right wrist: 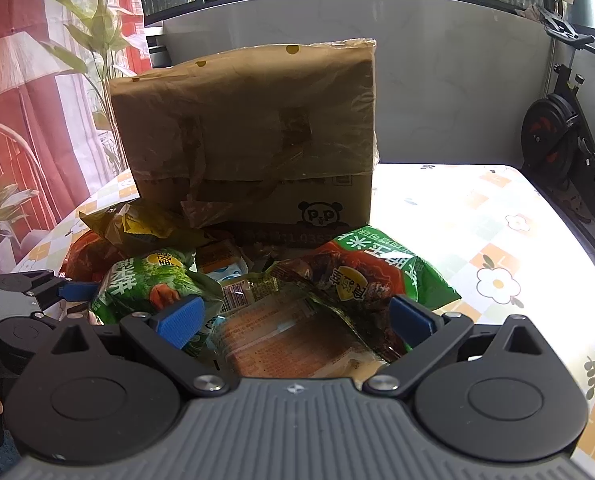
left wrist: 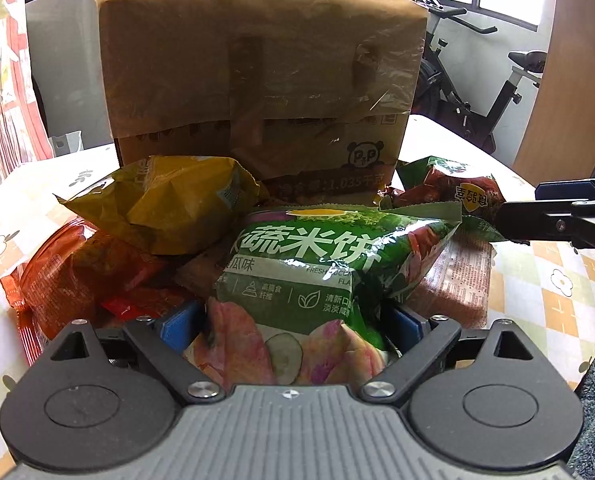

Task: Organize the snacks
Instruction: 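Grasp the green rice-cracker bag with the left tool while the right tool grasps the green corn snack bag, then lift the green rice-cracker bag with the left tool while the right tool lifts the green corn snack bag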

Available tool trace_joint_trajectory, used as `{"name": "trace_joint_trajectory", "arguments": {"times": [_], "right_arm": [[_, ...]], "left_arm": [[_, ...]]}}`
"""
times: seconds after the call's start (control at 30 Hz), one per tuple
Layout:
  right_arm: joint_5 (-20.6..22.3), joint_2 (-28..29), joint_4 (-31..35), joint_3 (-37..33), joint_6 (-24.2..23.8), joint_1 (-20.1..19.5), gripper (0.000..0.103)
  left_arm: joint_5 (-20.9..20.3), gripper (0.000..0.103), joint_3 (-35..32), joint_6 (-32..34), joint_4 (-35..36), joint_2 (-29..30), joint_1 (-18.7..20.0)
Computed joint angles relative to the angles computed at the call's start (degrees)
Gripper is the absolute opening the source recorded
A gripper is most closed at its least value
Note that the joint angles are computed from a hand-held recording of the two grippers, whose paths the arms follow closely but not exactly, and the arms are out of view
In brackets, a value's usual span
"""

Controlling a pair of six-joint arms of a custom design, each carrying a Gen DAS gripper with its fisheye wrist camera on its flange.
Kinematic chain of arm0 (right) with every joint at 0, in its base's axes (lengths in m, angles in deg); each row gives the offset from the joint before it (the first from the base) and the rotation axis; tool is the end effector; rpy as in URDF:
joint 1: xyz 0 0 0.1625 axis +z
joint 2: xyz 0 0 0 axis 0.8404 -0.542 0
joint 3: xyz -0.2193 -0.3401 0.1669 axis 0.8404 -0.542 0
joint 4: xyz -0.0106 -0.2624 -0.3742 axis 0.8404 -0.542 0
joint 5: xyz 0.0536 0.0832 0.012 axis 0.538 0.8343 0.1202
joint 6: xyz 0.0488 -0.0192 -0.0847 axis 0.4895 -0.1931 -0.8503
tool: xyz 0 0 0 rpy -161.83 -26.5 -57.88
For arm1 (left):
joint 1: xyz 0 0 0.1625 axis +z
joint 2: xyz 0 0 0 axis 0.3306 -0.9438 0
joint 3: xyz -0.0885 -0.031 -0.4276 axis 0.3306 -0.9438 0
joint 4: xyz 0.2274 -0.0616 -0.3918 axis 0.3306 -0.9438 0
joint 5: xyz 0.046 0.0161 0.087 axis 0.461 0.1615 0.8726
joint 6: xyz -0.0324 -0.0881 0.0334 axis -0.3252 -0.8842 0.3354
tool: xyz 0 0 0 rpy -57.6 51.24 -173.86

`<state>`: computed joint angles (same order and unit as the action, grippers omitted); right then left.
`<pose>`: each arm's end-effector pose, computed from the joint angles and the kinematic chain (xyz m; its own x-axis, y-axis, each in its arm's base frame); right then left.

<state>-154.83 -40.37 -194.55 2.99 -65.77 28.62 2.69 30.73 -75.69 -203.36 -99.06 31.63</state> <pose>0.0680 -0.7548 0.3923 -0.7115 -0.4157 0.5666 -0.6856 0.5875 -0.4299 -0.3538 -0.7674 -0.0072 -0.7292 0.1349 -0.6709 0.5706 0.6611 -0.4872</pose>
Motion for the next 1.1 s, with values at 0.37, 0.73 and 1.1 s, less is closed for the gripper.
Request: {"name": "trace_joint_trajectory", "arguments": {"times": [0.37,0.73,1.1], "right_arm": [[0.5,-0.3,0.3,0.2,0.3,-0.2,0.1],[1.1,-0.4,-2.8,1.1,-2.1,-0.7,0.097],[1.3,-0.3,-5.7,0.7,-1.7,-1.1,0.095]], "left_arm": [[1.1,0.082,1.7,2.6,-2.8,-0.6,-1.1],[3.4,0.08,8.5,2.8,-14.9,-3.7,-4.8],[3.9,0.08,9.2,10.5,-29.8,-2.8,-7.4]]}}
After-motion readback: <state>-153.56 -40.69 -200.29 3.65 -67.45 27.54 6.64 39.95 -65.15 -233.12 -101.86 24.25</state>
